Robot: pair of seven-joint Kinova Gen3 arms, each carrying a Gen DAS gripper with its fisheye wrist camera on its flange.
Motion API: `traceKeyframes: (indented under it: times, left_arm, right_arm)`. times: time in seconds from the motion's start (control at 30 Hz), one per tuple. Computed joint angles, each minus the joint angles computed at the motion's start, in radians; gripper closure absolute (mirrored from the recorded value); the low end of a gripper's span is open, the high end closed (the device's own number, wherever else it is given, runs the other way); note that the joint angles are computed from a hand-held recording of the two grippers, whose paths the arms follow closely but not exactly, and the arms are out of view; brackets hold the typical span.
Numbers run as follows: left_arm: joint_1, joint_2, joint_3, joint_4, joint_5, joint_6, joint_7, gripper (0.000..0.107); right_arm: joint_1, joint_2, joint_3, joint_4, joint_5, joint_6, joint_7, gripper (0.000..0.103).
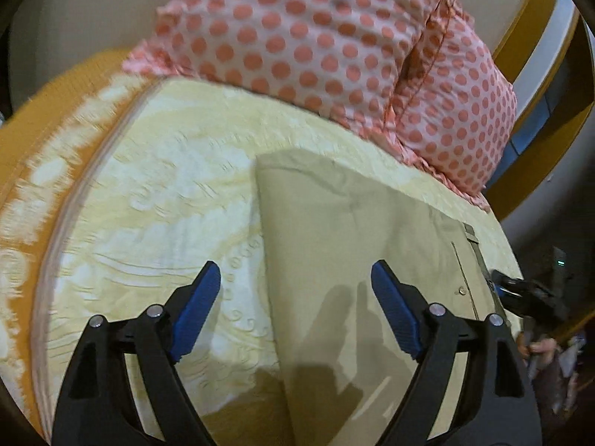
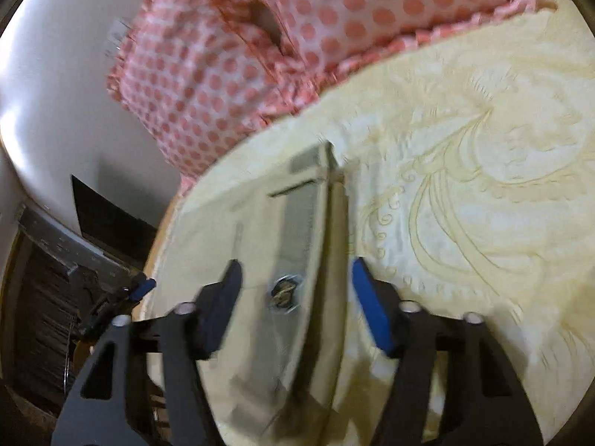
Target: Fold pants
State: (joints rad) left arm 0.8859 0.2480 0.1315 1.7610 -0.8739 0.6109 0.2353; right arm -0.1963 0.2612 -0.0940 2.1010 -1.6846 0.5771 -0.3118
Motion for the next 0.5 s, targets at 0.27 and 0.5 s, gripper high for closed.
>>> traceKeyframes:
  times: [0.27,0.5]
  left_arm:
    - [-0.112,0.058,0.023,-0.066,0.236,-0.1,-0.318,0.026]
    - [-0.102,0.065,-0.004,-0.12,0.342,-0.079,-0.488,0.102]
  right_arm:
    - [0.012,0.063,-0.011,-0.088,0.093,0.052,-0.027,0.057]
    - [0.096,0.101,-0.04,-0.1,0.064,0.203,-0.001,0.092]
